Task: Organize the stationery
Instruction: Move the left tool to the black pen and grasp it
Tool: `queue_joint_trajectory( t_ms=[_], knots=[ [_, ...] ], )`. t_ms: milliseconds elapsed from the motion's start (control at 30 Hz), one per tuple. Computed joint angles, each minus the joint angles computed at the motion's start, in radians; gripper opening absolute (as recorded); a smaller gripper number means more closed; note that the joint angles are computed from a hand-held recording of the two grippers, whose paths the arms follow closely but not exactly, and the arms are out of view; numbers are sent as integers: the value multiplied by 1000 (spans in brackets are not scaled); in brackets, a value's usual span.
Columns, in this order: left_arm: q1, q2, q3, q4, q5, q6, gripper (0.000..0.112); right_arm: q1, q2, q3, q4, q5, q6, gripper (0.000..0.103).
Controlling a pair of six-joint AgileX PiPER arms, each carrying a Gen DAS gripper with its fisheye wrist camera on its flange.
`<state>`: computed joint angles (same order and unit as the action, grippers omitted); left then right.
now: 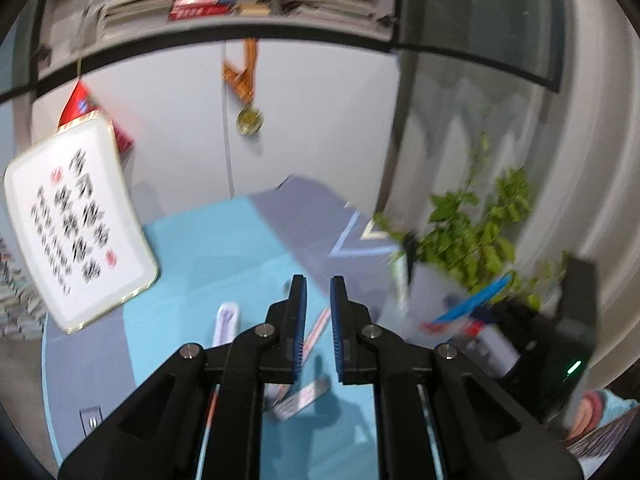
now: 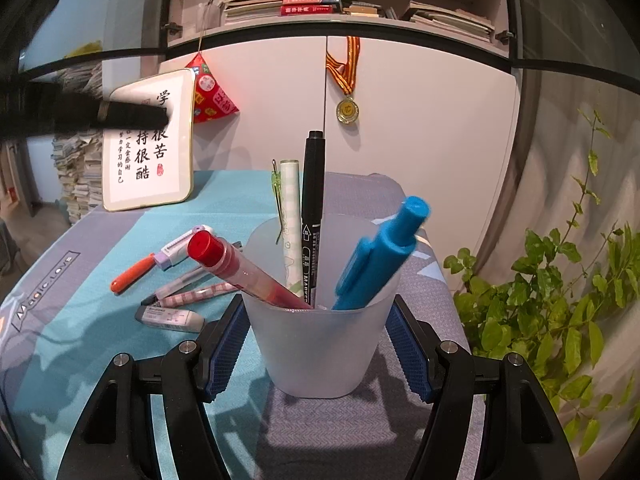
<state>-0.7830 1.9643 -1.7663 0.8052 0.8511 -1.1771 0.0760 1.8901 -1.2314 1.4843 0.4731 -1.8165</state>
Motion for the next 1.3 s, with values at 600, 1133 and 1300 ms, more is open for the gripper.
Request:
queue_joint_trajectory(
  t_ms=[600, 1133, 1300],
  knots=[
    [21, -1, 247, -114, -81, -2, 35, 2, -5, 4, 3, -8, -8, 70],
    [54, -1, 288, -109, -56, -56, 32, 2, -6, 7, 9, -10, -15, 70],
    [64, 8, 284, -100, -8, -86, 32, 1, -5, 8, 11, -10, -18, 70]
  ],
)
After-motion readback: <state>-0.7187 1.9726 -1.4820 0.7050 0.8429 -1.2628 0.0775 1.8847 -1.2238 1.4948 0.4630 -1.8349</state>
